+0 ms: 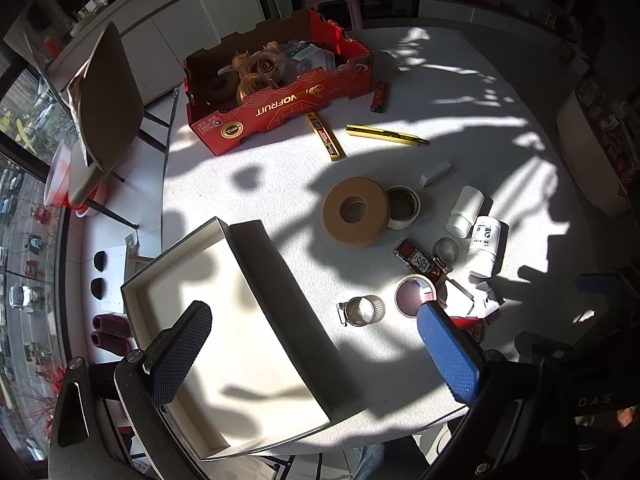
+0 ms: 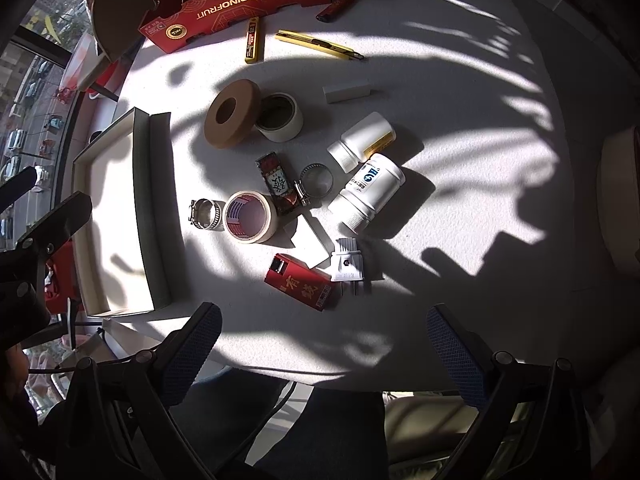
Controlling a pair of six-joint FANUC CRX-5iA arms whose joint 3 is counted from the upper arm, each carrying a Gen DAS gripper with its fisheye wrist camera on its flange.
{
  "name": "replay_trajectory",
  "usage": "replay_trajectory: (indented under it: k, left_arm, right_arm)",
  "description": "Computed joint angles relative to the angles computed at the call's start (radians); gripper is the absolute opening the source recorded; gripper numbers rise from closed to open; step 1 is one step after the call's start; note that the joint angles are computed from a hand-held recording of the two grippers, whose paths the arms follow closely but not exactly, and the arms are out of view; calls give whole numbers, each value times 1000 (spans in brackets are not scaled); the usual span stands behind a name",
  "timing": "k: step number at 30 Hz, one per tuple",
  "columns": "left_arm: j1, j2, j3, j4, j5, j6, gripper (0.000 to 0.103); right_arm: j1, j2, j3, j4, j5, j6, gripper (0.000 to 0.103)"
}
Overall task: Organize rigid objects
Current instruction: 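Move the left tool toward the brown tape roll on the table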
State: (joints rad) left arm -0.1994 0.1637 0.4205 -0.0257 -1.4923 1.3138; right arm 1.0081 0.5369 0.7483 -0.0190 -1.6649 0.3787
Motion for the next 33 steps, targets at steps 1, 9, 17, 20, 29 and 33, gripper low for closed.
replay_trajectory:
  k: [1, 9, 17, 20, 29, 33]
  left_arm:
    - [-6, 1, 1, -4, 1, 5, 103]
    - [0, 2, -1, 10, 9, 4, 103]
    - [10, -22, -47, 40, 60, 4, 103]
    - [14, 15, -14, 39, -5, 24, 103]
    - [10, 189, 121, -1, -243, 145, 103]
    - [-22, 250, 131, 58, -144, 150, 103]
  right_arm:
    - [-2, 7, 14, -5, -13, -1, 103]
    - [-8, 44, 82, 3, -38, 11, 103]
    - [-6, 29, 53, 4, -20, 5, 103]
    - [-5, 9, 13, -1, 3, -6, 103]
    - [-27, -105, -210, -44, 168, -76, 103]
    - [-44, -92, -195, -124, 110, -72, 103]
